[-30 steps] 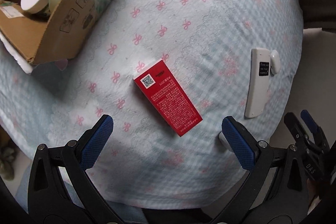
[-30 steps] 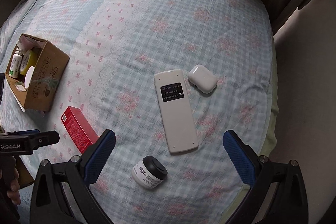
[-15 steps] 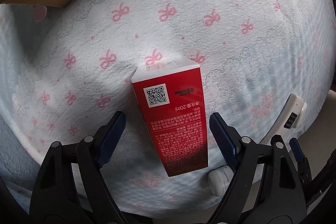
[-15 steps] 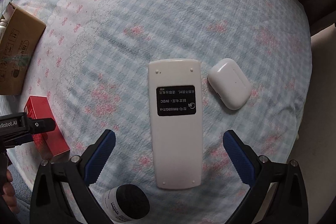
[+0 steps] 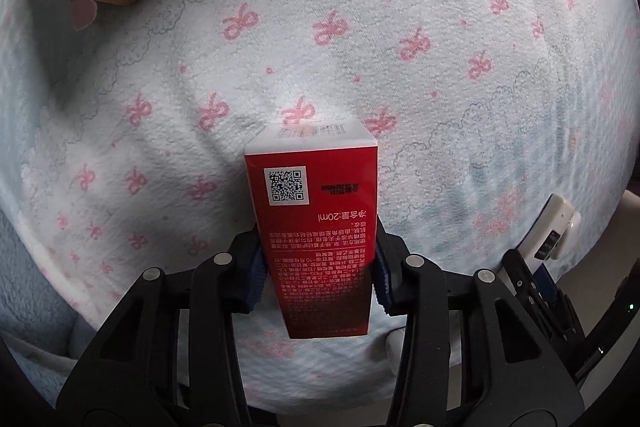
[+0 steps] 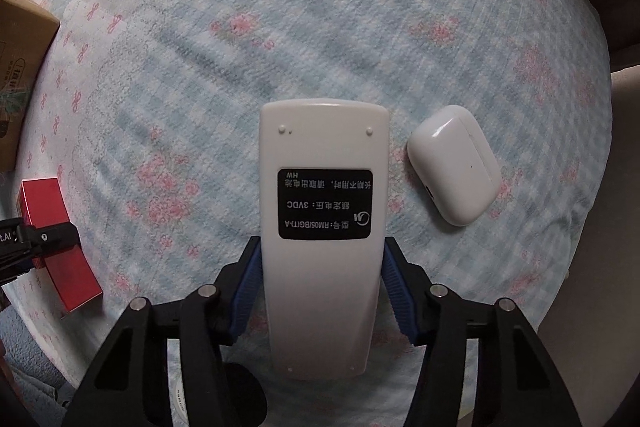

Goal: Organize rigid objects
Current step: 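Grasp the red box with the left tool while the right tool grasps the white remote, then carry red box and white remote into the cardboard box and release both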

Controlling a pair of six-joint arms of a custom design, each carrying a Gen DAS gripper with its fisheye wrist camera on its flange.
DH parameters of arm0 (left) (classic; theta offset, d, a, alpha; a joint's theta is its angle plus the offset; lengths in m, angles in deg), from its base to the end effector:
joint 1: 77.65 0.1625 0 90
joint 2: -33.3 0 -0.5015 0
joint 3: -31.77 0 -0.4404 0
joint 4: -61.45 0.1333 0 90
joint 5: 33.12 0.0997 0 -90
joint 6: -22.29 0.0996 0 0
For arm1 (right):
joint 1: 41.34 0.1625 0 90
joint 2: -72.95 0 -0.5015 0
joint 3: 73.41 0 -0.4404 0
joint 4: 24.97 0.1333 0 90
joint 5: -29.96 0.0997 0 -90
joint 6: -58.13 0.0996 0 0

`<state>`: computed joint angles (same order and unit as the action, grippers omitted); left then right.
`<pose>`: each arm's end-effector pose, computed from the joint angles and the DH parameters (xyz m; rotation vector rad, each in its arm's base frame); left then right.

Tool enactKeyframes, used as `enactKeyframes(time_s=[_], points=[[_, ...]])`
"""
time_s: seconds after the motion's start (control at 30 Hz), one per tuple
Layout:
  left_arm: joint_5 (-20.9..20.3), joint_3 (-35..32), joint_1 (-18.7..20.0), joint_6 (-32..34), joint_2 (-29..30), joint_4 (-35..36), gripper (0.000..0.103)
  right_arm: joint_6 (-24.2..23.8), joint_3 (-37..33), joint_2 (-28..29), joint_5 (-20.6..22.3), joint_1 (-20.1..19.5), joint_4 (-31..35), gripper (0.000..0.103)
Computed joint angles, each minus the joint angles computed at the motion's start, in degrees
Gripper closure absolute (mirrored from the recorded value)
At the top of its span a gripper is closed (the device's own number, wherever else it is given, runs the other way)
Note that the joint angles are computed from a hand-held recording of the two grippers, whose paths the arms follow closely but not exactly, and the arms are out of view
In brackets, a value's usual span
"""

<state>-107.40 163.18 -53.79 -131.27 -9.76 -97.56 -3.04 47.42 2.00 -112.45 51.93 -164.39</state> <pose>-0.3389 -0.3251 -0.0588 -1.9336 2.1203 -0.5385 0.0855 -0.5427 0.2382 1.2227 -1.9316 -0.5526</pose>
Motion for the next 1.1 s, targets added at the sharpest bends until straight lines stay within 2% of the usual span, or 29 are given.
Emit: enactKeyframes(time_s=[0.17, 0.43, 0.6, 0.8, 0.83, 0.9, 0.93, 1.0, 1.1], points=[[1.2, 0.9, -1.6, 0.3, 0.3, -2.4, 0.065, -0.1, 0.5, -0.4, 0.1, -0.2, -1.3, 0.050], [3.5, 1.0, -3.9, 1.7, 0.0, -3.5, 0.065, 8.3, -0.5, -4.3, 4.4, -0.1, 7.0, 0.050], [4.3, -0.9, -5.6, 4.8, -0.9, 0.4, 0.065, 13.0, 0.2, -8.5, 8.3, 0.8, 10.7, 0.050], [6.2, -1.8, -8.9, 3.4, -2.4, 4.6, 0.065, 16.7, 1.2, -13.6, 12.3, 1.7, 13.6, 0.050], [6.9, -1.2, -8.5, 4.1, -3.9, 5.4, 0.065, 17.0, 1.5, -14.6, 12.8, 1.9, 14.1, 0.050], [7.3, 3.7, -10.2, 3.1, -9.6, 8.2, 0.065, 18.5, 1.1, -15.5, 13.9, 2.5, 15.9, 0.050], [7.9, 4.1, -11.1, 3.7, -10.5, 8.5, 0.065, 18.6, 1.3, -16.9, 14.6, 2.3, 16.8, 0.050], [9.1, 2.5, -11.6, 5.3, -12.6, 14.0, 0.065, 21.6, 0.9, -16.9, 16.2, 3.9, 17.7, 0.050], [10.4, 0.9, -14.5, 5.9, -17.0, 23.0, 0.065, 25.0, 1.0, -19.6, 19.2, 5.6, 20.1, 0.050]])
